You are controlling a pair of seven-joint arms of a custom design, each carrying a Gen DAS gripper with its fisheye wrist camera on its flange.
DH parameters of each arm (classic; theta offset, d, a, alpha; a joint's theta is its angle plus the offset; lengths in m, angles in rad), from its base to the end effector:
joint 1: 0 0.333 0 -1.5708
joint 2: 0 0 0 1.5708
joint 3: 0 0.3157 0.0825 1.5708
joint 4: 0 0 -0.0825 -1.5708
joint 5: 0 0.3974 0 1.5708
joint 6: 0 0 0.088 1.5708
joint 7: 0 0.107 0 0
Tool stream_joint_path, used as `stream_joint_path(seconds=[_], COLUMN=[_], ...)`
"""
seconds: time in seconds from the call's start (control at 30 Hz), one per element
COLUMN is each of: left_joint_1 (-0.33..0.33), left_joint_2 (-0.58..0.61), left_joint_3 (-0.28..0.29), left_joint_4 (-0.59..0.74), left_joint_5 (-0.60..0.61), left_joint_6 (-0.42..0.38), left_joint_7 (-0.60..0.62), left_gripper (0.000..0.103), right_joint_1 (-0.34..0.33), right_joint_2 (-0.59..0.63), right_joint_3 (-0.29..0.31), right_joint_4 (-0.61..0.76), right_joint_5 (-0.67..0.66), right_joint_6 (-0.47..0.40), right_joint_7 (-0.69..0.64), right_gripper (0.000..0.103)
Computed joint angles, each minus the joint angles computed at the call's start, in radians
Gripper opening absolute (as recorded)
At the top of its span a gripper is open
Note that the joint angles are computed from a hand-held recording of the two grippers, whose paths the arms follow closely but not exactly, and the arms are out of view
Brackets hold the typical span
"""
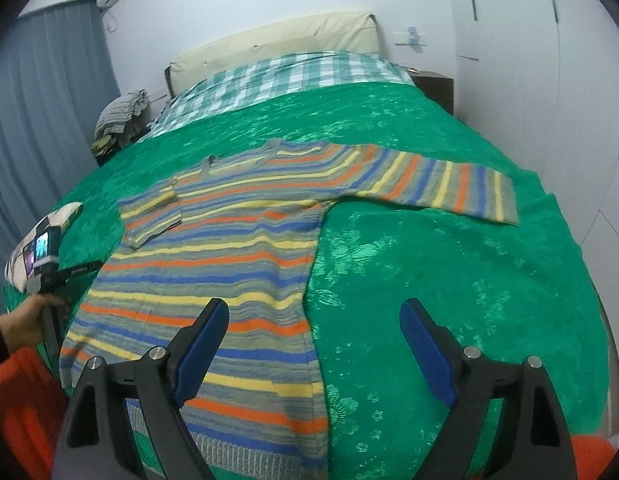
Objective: Fold small clothes
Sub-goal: 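Grasp the other sleeve cuff with the left gripper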
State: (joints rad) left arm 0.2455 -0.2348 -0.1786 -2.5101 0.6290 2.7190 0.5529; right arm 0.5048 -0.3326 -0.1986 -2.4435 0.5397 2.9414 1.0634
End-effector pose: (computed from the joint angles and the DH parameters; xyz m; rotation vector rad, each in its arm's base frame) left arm 0.4846 0.0106 0.3979 -2.2718 1.2610 -0.3521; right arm 0.4822 0.1113 0.5041 -1.8711 1.3645 -0.4506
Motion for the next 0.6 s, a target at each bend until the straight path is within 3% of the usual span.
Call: stream_joint_path(seconds=[0.03,0.07,0.1,0.17,0.2,0.27,0.33,0.43,0.5,0.6], left_joint_1=[-0.033,-0.043,-0.04,-0.059,-0.1,-0.18,-0.213,-0.226,-0.248,-0.278], left_joint_2=[-0.01,-0.04,-0.07,-0.13,-0.137,-0.105,-0.03,0.112,0.205,0.333], left_joint_3=[0.025,0.023,0.01,-0.005,0.009,0.026,-0.012,-0.046,-0.03,0.01], left_joint_4=[0.01,0.013,0.009,-0.002,0.008,0.064,0.154,0.288,0.377,0.496], left_joint_5=[-0.081,-0.101,-0.083,-0.054,-0.08,-0.153,-0.147,-0.122,-0.146,-0.24], left_joint_6=[-0.038,-0.068,-0.071,-0.016,0.015,0.004,-0.026,-0.059,-0.117,-0.216], left_joint_7=[0.092,0.127,0.137,0.237,0.364,0.598,0.765,0.868,0.898,0.931], left_gripper=[0.1,0.091,0.088,0.091,0.093,0.096,0.096,0.096,0.096,0.085], right_joint_1=[0.0,0.008,0.011,0.013,0.01,0.003,0.001,-0.028,-0.043,-0.054], right_joint_2=[-0.008,-0.006,-0.005,-0.003,0.001,0.007,0.02,0.026,0.017,0.006], right_joint_3=[-0.002,-0.011,-0.015,-0.024,-0.025,-0.021,-0.025,-0.001,0.013,0.017], right_joint_4=[-0.002,0.0,0.003,0.008,0.013,0.02,0.035,0.041,0.032,0.023], right_joint_5=[0.001,0.01,0.018,0.039,0.049,0.069,0.104,0.125,0.131,0.136], right_joint_6=[-0.008,-0.012,-0.016,-0.029,-0.035,-0.045,-0.059,-0.071,-0.062,-0.048], right_joint_7=[-0.003,-0.014,-0.021,-0.035,-0.038,-0.041,-0.055,-0.056,-0.055,-0.045], right_gripper=[0.087,0.087,0.087,0.087,0.087,0.087,0.087,0.087,0.087,0.087])
